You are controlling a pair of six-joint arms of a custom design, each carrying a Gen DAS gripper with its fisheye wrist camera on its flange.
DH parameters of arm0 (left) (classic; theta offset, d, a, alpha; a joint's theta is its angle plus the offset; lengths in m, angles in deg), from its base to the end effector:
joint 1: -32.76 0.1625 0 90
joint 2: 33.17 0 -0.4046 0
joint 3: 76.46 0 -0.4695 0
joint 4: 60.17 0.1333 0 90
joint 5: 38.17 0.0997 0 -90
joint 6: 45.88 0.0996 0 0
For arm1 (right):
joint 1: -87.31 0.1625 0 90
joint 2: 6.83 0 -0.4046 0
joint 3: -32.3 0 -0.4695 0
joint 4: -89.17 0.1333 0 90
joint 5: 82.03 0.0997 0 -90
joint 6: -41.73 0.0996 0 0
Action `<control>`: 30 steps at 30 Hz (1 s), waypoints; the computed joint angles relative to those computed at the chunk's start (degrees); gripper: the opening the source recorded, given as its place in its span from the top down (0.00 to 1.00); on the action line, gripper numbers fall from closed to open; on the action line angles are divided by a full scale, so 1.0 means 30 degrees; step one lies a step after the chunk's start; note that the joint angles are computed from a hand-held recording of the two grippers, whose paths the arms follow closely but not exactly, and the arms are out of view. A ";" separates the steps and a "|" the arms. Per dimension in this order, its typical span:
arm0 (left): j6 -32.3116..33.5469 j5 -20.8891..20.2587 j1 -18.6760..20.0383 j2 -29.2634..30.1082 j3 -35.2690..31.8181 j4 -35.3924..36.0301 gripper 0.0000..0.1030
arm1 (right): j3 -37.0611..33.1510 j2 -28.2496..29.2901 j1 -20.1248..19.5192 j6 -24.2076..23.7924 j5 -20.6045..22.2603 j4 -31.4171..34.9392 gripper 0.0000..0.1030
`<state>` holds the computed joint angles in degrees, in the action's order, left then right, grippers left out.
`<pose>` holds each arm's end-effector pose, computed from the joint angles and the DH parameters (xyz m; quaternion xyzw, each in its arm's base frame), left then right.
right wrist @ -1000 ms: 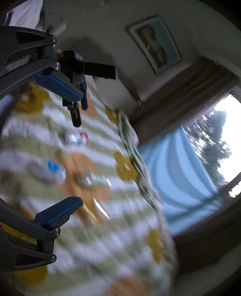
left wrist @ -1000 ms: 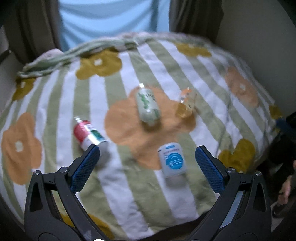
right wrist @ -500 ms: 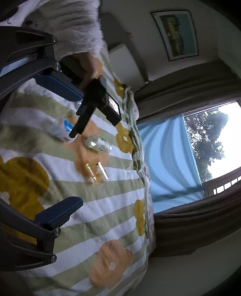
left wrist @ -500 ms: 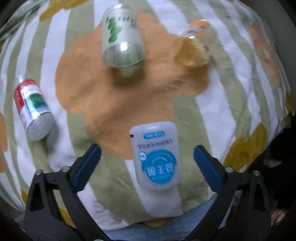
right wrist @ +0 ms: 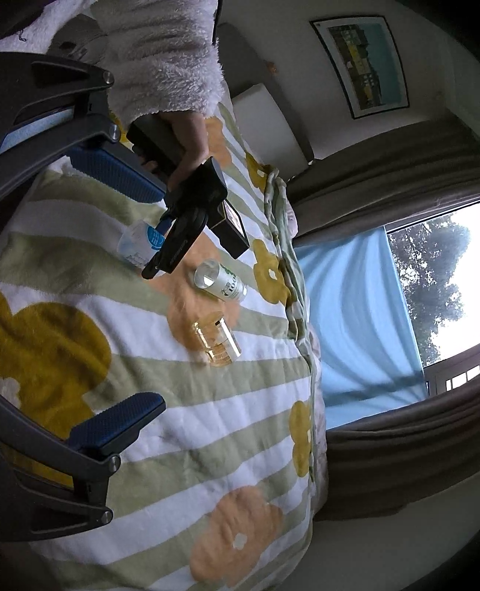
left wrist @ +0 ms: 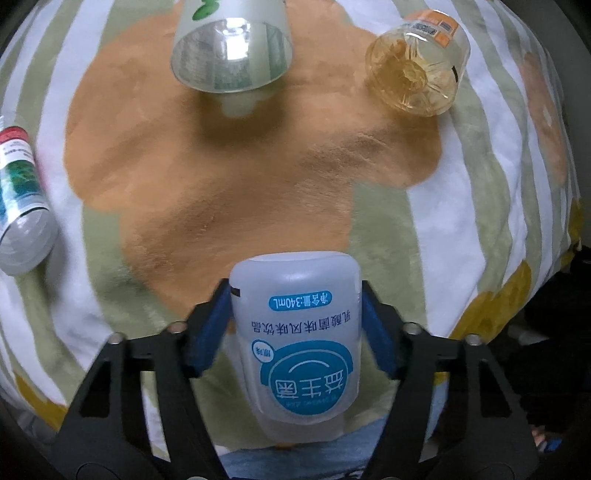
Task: Flip cup upside down
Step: 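Close the left tool on the white bottle while the right tool releases it, then rotate the held white bottle with the left tool to turn it over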
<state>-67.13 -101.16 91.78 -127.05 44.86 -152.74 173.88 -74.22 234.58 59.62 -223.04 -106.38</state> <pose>-0.0747 -0.4712 0.2274 0.1306 0.9419 0.0876 0.2969 0.3677 -0.1699 0.0826 0.1832 -0.8574 0.4461 0.1798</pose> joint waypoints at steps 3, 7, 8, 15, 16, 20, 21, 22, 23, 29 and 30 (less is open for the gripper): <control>0.0218 -0.0066 0.0141 -0.0091 0.0101 -0.0228 0.43 | 0.0001 -0.0018 0.0003 0.0171 0.0021 0.0117 0.00; 0.0743 -0.0016 0.0316 -0.0229 -0.0167 -0.0482 0.44 | -0.0046 0.0009 -0.0049 0.0232 0.0136 0.0277 0.00; 0.0854 -0.0027 0.0255 -0.0341 -0.0226 -0.0649 0.44 | -0.0079 0.0020 -0.0045 0.0203 0.0169 0.0326 0.00; 0.3626 -0.1015 -0.0935 -0.6440 0.3893 -0.7986 0.44 | -0.0171 0.0188 -0.0228 -0.0568 0.0592 -0.0063 0.00; 0.3897 -0.0758 -0.1099 -0.7368 0.4667 -0.9378 0.44 | -0.0121 0.0176 -0.0329 -0.0621 0.0794 -0.0117 0.00; 0.6151 0.1946 -0.2246 -1.0380 0.8349 -1.5905 0.44 | -0.0079 0.0236 -0.0504 -0.0560 0.1096 0.0287 0.00; 0.6769 0.2427 -0.2471 -1.0842 0.9196 -1.7571 0.44 | -0.0032 0.0242 -0.0530 -0.0512 0.1200 0.0360 0.00; 0.7120 0.2657 -0.2610 -1.0823 0.9625 -1.8813 0.43 | 0.0016 0.0270 -0.0536 -0.0463 0.1261 0.0338 0.00; 0.7369 0.2821 -0.2736 -1.1121 0.9963 -1.9419 0.43 | 0.0082 0.0273 -0.0556 -0.0399 0.1341 0.0325 0.00; 0.6505 0.3727 -0.2460 -1.0028 1.0509 -1.9626 0.43 | 0.0374 0.0212 -0.0673 0.0026 0.1589 0.0591 0.00; 0.6125 0.3742 -0.2336 -0.9894 1.0475 -1.9400 0.43 | 0.0392 0.0195 -0.0720 0.0056 0.1612 0.0636 0.00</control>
